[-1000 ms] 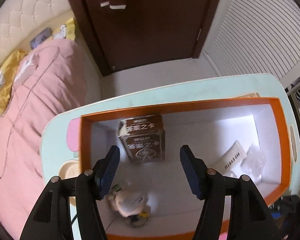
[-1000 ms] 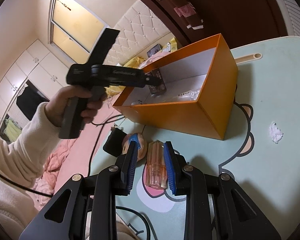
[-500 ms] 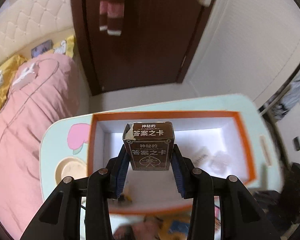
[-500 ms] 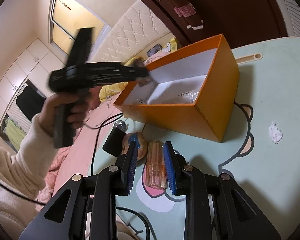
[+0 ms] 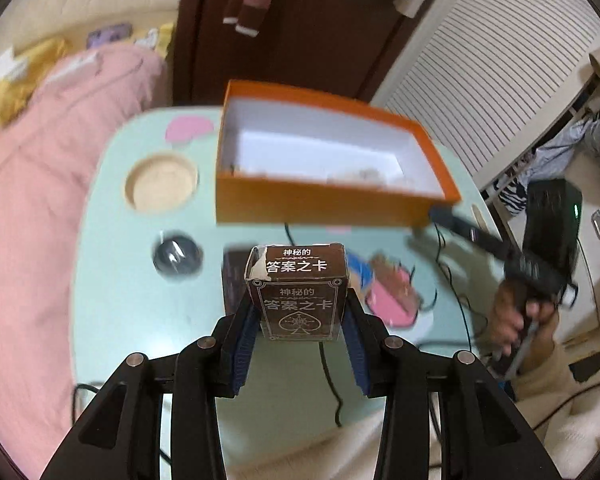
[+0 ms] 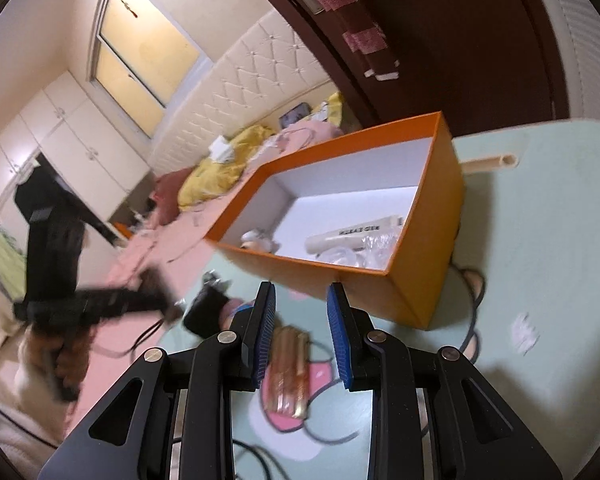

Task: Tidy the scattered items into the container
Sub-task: 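Lift the card box out with the left tool and set it on the table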

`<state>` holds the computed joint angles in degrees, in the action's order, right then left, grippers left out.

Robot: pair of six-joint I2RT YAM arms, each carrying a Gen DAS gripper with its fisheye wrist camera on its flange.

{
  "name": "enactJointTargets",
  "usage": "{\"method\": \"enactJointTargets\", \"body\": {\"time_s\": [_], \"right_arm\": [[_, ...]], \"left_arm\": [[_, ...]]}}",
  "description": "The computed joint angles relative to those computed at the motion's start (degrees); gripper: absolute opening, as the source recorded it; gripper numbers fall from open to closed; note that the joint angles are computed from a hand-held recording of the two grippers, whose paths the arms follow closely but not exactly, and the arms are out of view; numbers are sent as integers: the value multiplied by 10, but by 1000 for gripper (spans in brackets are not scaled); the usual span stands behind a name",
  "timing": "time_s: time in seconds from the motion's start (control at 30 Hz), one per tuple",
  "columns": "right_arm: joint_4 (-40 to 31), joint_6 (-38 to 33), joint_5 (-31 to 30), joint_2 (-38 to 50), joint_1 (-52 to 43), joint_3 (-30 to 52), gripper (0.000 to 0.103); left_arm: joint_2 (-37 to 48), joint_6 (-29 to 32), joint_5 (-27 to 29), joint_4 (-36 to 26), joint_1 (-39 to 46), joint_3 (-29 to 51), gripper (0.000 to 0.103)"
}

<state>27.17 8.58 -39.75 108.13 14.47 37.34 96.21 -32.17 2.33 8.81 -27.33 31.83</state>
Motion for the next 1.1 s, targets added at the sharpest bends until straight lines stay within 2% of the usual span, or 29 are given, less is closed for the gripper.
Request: {"method": "enactJointTargets", "body": {"time_s": [0.1, 0.2, 0.4, 0.5, 0.6, 0.67, 0.77, 0.83, 0.93, 1.0, 1.07, 1.1], "right_arm": [[-25, -2, 25, -1, 8, 16, 29], [-16, 4, 38, -9, 20, 1, 29], [-11, 10, 49, -19, 38, -13, 29], [-20, 6, 47, -41, 40, -20, 29], [-50, 3, 29, -66, 40, -5, 29], [-81, -3, 29, -78, 45, 19, 29], [-204, -59, 94, -75, 67, 111, 29], [-356, -130, 162, -29, 89, 236, 29], [-531, -246, 248, 53, 121, 405, 28], [-632, -314, 304, 119, 142, 513, 28], [-739, -366, 355, 195, 159, 634, 28], [-779, -385, 369, 228, 163, 682, 28]], "left_arm": [[29, -37, 7, 48, -27, -25, 39], [55, -56, -13, 77, -59, -29, 39], [79, -50, -15, 86, -55, -7, 39], [71, -37, 5, 131, -55, -22, 52], [59, -19, 1, 162, -64, -38, 52], [52, -17, -4, 209, -65, -61, 53], [58, -30, -25, 310, -65, -97, 58], [78, -42, -52, 386, -63, -118, 58], [120, -55, -80, 497, -57, -145, 59], [133, -47, -95, 536, -54, -164, 64], [154, -36, -124, 555, -57, -168, 64], [162, -37, -116, 571, -51, -171, 64]]}}
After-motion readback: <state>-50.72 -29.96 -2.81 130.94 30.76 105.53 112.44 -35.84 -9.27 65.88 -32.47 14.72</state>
